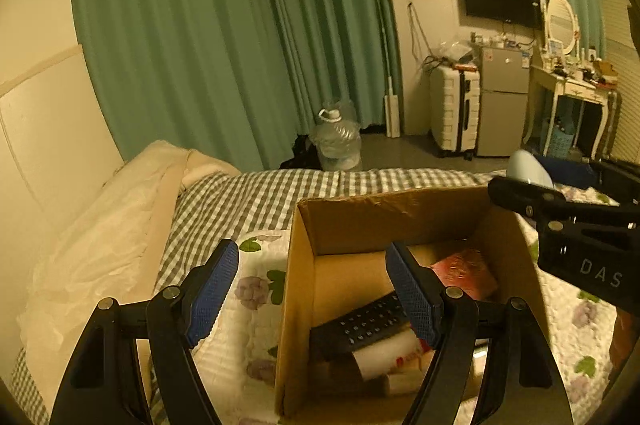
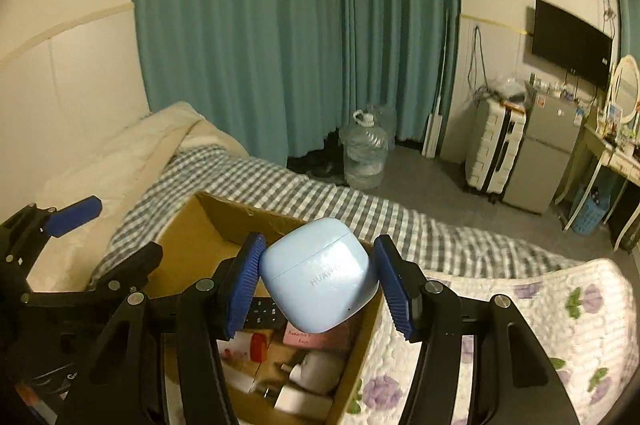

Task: Organize rigid objects
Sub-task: 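Carry the earbud case over the box and open the right tool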

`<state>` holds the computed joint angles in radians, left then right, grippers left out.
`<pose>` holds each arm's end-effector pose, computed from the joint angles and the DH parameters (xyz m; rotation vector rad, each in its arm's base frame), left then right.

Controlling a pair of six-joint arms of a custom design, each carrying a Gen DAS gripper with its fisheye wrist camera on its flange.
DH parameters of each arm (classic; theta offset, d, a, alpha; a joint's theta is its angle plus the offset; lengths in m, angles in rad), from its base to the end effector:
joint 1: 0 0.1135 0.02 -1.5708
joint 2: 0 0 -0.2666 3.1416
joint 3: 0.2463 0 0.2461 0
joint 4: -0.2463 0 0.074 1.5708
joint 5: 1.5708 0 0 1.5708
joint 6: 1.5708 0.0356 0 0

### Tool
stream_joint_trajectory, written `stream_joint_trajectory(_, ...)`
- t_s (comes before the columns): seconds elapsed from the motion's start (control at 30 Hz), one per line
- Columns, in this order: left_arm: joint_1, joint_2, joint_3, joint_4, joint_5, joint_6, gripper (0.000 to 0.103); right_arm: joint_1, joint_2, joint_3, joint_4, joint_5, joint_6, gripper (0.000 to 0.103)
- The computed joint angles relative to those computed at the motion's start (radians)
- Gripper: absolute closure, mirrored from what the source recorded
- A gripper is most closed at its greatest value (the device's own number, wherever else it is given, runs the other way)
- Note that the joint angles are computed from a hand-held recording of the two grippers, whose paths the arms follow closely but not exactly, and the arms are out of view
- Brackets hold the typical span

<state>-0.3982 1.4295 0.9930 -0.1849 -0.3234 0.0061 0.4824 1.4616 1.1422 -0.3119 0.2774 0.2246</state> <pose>0.2917 -0.1104 0.2682 0.2552 2.1432 0.1288 0.2913 0.1416 0.2967 -0.1265 2.1724 0.0972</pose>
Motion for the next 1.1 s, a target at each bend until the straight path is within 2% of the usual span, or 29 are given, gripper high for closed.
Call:
stream_joint_trajectory(0.17,0.022,0.065,0.005,0.031,0.027,0.005,0.024,-0.044,0.126,0.025,0.021,-0.07,0.012,0.047)
stream_joint_trajectory(0.47,0.034,0.111,0.006,0.025,0.066,-0.017,0.024,-0.056,0.235,0.044,0.017,-0.093,0.013,0.046)
stream_joint_trajectory(0.53,0.031,0.109,0.001,0.019,0.063,-0.016,0.024,-0.064,0.241,0.052,0.018,-0.089,0.019,0.044)
stream_joint_trajectory(0.57,0.029,0.103,-0.005,0.018,0.063,-0.013,0.024,-0.07,0.238,0.051,0.021,-0.094,0.021,0.037)
stream_joint_trajectory(0.6,0.022,0.086,-0.012,0.015,0.056,-0.011,0.024,-0.076,0.229,0.048,0.023,-0.096,0.03,0.032)
stream_joint_trajectory(0.7,0.008,0.04,-0.016,-0.002,0.034,-0.004,0.024,-0.077,0.179,0.031,0.015,-0.066,0.04,0.032)
stream_joint_trajectory(0.83,-0.022,-0.099,-0.01,-0.067,0.012,-0.016,0.024,-0.074,0.063,0.019,-0.051,-0.021,0.05,0.032)
stream_joint_trajectory(0.97,-0.074,-0.273,0.012,-0.147,-0.016,-0.032,0.024,-0.03,-0.119,0.035,-0.185,0.075,0.041,0.032)
stream_joint_trajectory(1.1,-0.148,-0.439,0.054,-0.254,-0.072,-0.035,0.024,0.077,-0.28,0.104,-0.342,0.228,0.05,0.023)
